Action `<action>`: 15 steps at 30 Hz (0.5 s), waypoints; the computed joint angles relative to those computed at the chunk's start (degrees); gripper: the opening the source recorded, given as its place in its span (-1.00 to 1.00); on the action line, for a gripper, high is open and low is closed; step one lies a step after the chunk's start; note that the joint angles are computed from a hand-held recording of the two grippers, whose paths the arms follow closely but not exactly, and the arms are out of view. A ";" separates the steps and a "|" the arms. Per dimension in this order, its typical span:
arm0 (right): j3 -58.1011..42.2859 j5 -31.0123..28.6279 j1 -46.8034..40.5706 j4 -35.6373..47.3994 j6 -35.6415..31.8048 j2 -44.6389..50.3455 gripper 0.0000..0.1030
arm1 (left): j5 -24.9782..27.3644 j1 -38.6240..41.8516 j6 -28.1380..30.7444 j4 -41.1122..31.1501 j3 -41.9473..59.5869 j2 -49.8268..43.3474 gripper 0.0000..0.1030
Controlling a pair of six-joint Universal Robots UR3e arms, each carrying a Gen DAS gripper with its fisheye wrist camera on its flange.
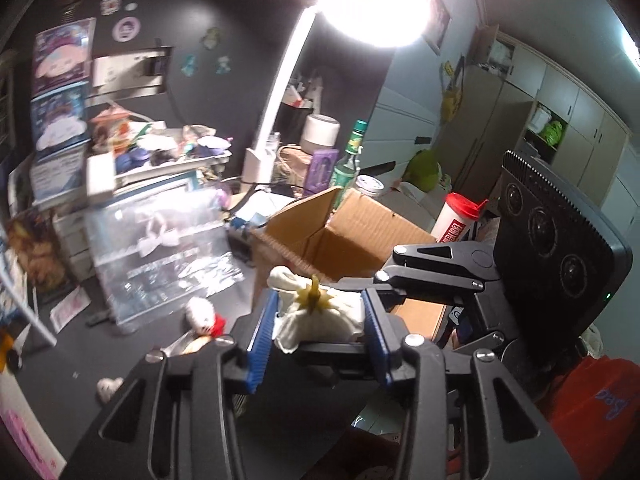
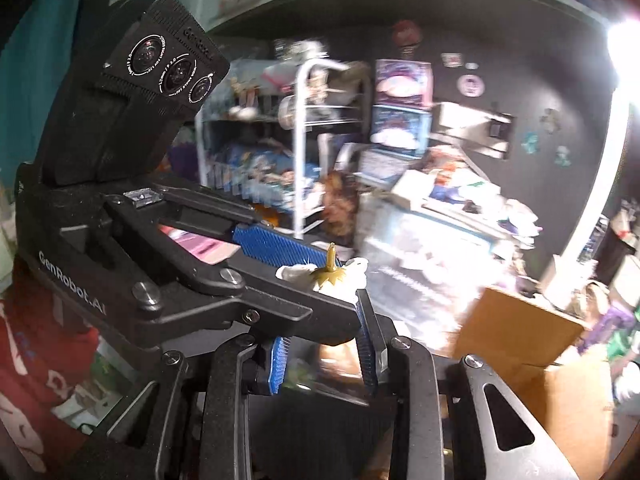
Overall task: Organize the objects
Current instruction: 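Carry the daisy over the box and release it with the right gripper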
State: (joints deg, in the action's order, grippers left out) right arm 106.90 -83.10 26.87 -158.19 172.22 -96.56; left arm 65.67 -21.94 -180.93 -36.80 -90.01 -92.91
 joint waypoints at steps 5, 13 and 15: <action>3.05 7.08 -11.56 7.76 -2.82 -8.11 -0.52 | 1.41 -4.31 -0.56 -6.20 18.43 -13.32 -0.30; -0.04 11.41 -22.16 21.40 -7.51 -10.94 -0.51 | 0.53 -7.11 0.04 -24.29 51.94 -33.75 -0.30; -1.35 10.16 -22.22 22.84 -7.87 -10.04 -0.50 | 0.04 -7.09 0.13 -27.66 57.61 -36.89 -0.30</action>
State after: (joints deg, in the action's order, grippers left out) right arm 105.55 -72.95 4.65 -135.35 164.35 -106.60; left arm 65.70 -29.03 -180.80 -64.46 -32.40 -129.79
